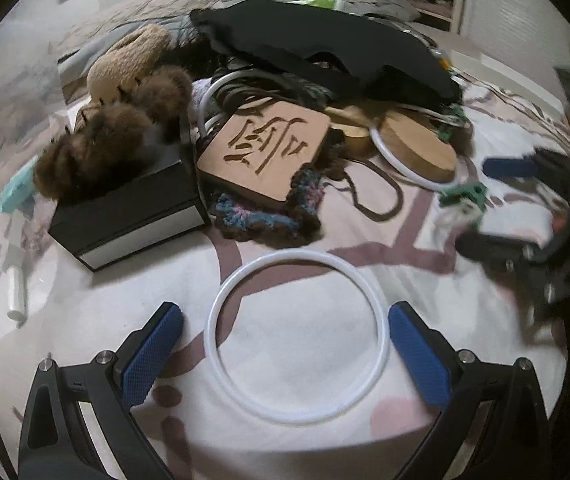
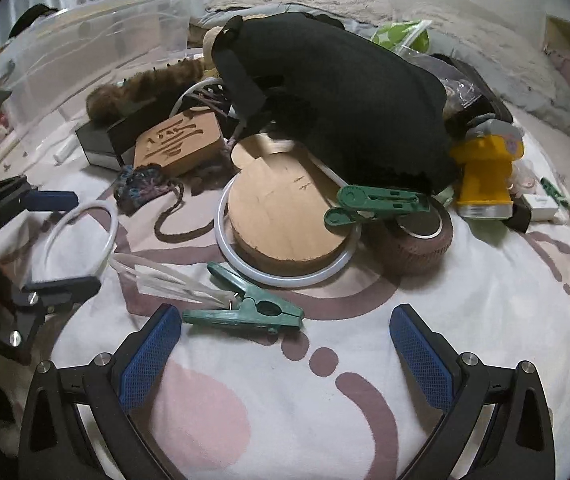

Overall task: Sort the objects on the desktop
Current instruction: 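Lower the left gripper toward the white plastic ring while the right gripper approaches the green clip, then close the left gripper on the white ring while the right gripper closes on the green clothespin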

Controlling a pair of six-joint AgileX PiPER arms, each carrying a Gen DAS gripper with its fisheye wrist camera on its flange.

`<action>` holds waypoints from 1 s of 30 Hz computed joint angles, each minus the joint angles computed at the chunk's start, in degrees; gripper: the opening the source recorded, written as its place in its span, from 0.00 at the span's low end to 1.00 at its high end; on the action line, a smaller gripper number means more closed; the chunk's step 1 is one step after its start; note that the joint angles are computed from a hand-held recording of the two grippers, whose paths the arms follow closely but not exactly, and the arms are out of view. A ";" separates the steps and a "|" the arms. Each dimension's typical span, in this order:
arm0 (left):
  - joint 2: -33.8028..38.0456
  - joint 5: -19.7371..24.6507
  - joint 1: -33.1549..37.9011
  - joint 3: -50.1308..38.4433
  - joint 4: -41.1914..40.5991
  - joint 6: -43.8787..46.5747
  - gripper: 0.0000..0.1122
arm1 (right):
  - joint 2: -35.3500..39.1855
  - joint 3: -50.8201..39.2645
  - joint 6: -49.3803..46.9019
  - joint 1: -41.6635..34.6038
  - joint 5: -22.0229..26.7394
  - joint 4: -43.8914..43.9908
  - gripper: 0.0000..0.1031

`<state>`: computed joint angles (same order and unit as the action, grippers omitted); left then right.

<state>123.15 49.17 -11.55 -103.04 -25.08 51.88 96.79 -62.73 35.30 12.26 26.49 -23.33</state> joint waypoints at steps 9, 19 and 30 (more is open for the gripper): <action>0.94 -0.66 -0.12 -0.12 -0.81 -0.24 0.92 | 1.43 -1.23 6.44 1.73 2.06 -6.31 1.00; -0.22 -1.76 -0.26 1.64 -1.26 0.58 0.92 | 1.73 -1.13 1.22 -0.31 -0.02 -1.28 1.00; -2.85 -3.76 -0.91 5.35 -2.34 3.99 0.75 | 0.83 -0.99 -1.99 -0.75 -0.06 3.47 1.00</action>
